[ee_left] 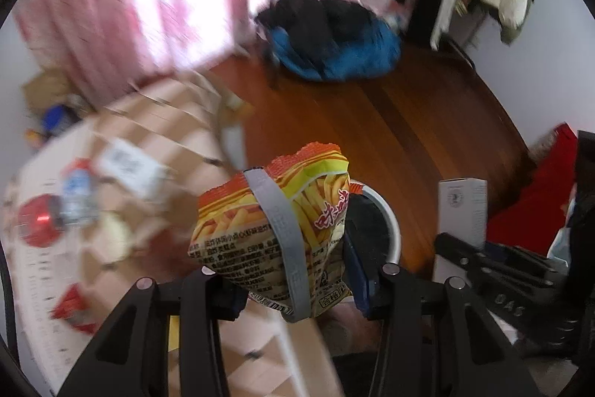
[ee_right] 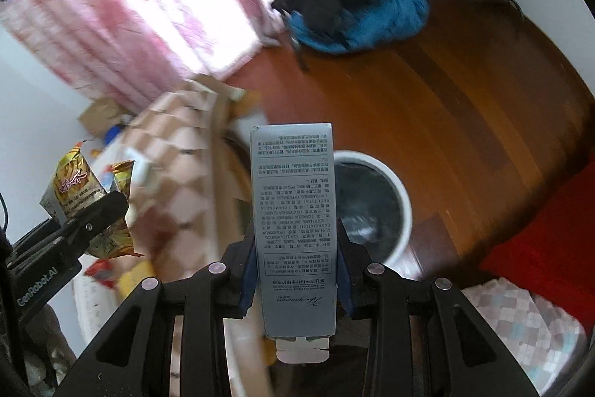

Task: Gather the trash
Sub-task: 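Carry the snack bag and grey box with both tools over the trash bin, then open both tools to drop the bag and box into the bin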

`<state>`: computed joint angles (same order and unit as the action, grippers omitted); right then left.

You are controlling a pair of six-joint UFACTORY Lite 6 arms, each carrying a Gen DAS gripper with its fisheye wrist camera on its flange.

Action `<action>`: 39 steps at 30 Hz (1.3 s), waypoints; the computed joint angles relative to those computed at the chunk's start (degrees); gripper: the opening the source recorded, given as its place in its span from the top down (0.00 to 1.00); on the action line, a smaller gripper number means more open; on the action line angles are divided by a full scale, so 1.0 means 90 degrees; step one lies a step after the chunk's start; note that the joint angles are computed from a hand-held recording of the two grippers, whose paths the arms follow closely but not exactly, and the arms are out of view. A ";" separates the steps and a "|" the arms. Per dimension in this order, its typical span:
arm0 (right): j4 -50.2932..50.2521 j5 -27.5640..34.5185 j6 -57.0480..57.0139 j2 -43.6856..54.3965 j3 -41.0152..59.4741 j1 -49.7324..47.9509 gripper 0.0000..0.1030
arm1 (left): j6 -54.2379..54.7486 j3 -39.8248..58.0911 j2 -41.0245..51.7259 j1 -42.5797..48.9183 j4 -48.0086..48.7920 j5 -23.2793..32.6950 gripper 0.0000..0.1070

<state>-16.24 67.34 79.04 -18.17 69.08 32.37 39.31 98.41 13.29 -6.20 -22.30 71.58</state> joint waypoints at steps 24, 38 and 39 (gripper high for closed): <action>0.4832 -0.3772 -0.6564 0.0627 -0.4527 -0.5200 0.17 | -0.1796 0.0970 0.2601 -0.1729 0.0694 -0.0155 0.06; 0.2601 -0.3151 -0.4020 0.0515 -0.4414 -0.3891 0.00 | -0.1994 -0.0294 0.1693 -0.1880 0.1639 -0.1253 0.06; 0.2506 -0.3063 -0.3898 0.0496 -0.4377 -0.3800 0.00 | -0.2023 -0.0353 0.1638 -0.1879 0.1695 -0.1286 0.06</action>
<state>6.31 39.78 43.95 -13.70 29.69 -1.84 21.11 95.24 28.03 -23.11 -7.04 60.00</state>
